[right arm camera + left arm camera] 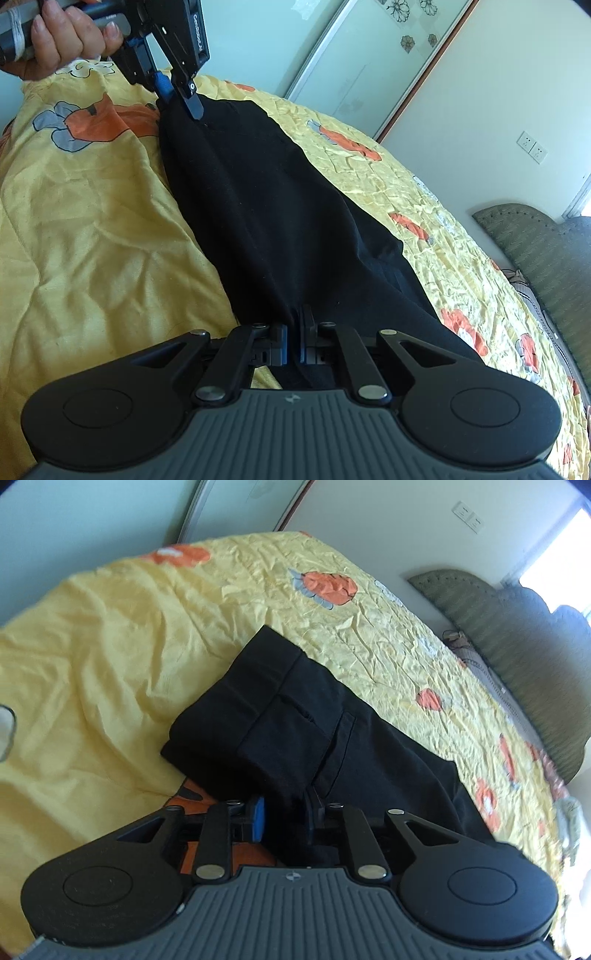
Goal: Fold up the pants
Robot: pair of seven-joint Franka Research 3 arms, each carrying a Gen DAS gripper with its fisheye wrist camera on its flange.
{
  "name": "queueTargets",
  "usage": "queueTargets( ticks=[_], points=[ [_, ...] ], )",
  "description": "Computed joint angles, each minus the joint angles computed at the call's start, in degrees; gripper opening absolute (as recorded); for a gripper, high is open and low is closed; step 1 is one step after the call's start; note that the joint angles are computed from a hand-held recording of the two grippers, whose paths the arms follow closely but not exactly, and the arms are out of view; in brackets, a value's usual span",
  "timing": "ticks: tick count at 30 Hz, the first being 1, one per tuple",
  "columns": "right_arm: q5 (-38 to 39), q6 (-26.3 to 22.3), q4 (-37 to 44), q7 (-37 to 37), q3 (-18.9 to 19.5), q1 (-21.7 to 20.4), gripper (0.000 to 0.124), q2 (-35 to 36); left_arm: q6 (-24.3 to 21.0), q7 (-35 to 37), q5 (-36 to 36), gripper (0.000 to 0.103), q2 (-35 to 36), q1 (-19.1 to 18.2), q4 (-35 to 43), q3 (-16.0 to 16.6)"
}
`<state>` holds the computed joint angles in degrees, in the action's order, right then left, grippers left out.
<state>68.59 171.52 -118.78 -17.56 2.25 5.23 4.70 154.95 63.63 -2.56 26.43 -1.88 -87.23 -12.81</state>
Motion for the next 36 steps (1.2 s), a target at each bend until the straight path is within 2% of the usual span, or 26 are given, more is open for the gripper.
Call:
queueTargets(
  ticks=[3,5,7,10,12,14,17,19,21,23,25,26,28,30,31,34,36],
  points=[
    [5.01,1.69,0.25,-5.40,0.77,0.04,0.006,0.24,-0.53,-2.72,5.81,0.027,-2.71,-3.17,-1.69,2.88],
    [10.98,3.28,0.47,-12.12,1.39,0.24,0.006,0.33,0.09,-3.91,9.38,0.028,-4.43,-4.70,-3.12,3.76],
    [15.64,4.31,0.64,-17.40,1.42,0.74,0.007,0.27,1.68,-3.20,10.88,0.030,-5.58,-5.08,-4.17,3.10],
    [14.39,4.22,-0.25,-16.65,0.51,1.45,0.008,-0.65,4.34,2.33,8.54,0.038,-4.09,-4.14,-2.63,-0.59],
    [9.47,2.65,-1.72,-11.44,-0.51,1.34,0.010,-2.10,3.15,5.73,6.82,0.039,-0.93,-4.47,1.33,-2.56],
    [3.30,-0.44,-3.81,-4.53,-1.92,0.66,0.013,-4.45,2.13,10.95,3.49,0.039,2.83,-3.89,5.30,-5.91],
    [-5.08,-6.78,-6.46,6.95,-4.92,-1.37,0.031,-8.50,-1.19,17.49,0.05,0.039,7.94,-4.79,11.46,-9.10],
    [-6.48,-10.57,-7.01,12.68,-7.45,-3.08,0.044,-10.47,-2.43,22.08,-0.92,0.039,10.07,-6.11,13.98,-10.13],
    [-4.98,-10.92,-6.45,17.78,-9.75,-4.87,0.046,-10.90,-1.54,25.05,-0.30,0.039,11.41,-8.36,15.30,-9.43],
    [-1.34,-8.08,-4.60,23.06,-11.42,-6.68,0.049,-9.56,-1.29,26.09,1.15,0.039,12.61,-10.73,16.68,-7.89],
    [4.29,-4.99,-1.38,30.66,-12.78,-8.98,0.066,-6.82,-2.59,26.50,1.59,0.040,14.08,-12.06,18.37,-7.15],
    [6.06,-4.95,0.50,36.34,-13.39,-10.55,0.068,-5.16,-3.65,26.15,1.72,0.040,14.71,-12.63,19.12,-6.64],
    [10.48,-9.10,4.31,45.66,-14.46,-14.34,0.068,-1.85,-5.19,25.51,1.83,0.040,15.52,-13.28,19.90,-5.84],
    [17.64,-16.31,8.02,50.53,-15.04,-18.53,0.068,1.72,-5.08,24.94,2.64,0.040,15.51,-13.98,19.46,-4.89],
    [20.11,-18.11,9.35,52.90,-14.85,-20.16,0.068,3.30,-3.90,24.75,3.23,0.040,14.97,-14.25,18.32,-4.47],
    [20.01,-20.04,12.73,64.31,-13.99,-23.76,0.068,7.66,-2.09,24.23,5.97,0.040,13.94,-15.49,16.57,-3.09],
    [20.77,-22.00,13.90,67.37,-12.81,-25.88,0.068,9.38,-1.53,23.80,7.36,0.041,13.76,-15.96,16.08,-2.62]
  ],
)
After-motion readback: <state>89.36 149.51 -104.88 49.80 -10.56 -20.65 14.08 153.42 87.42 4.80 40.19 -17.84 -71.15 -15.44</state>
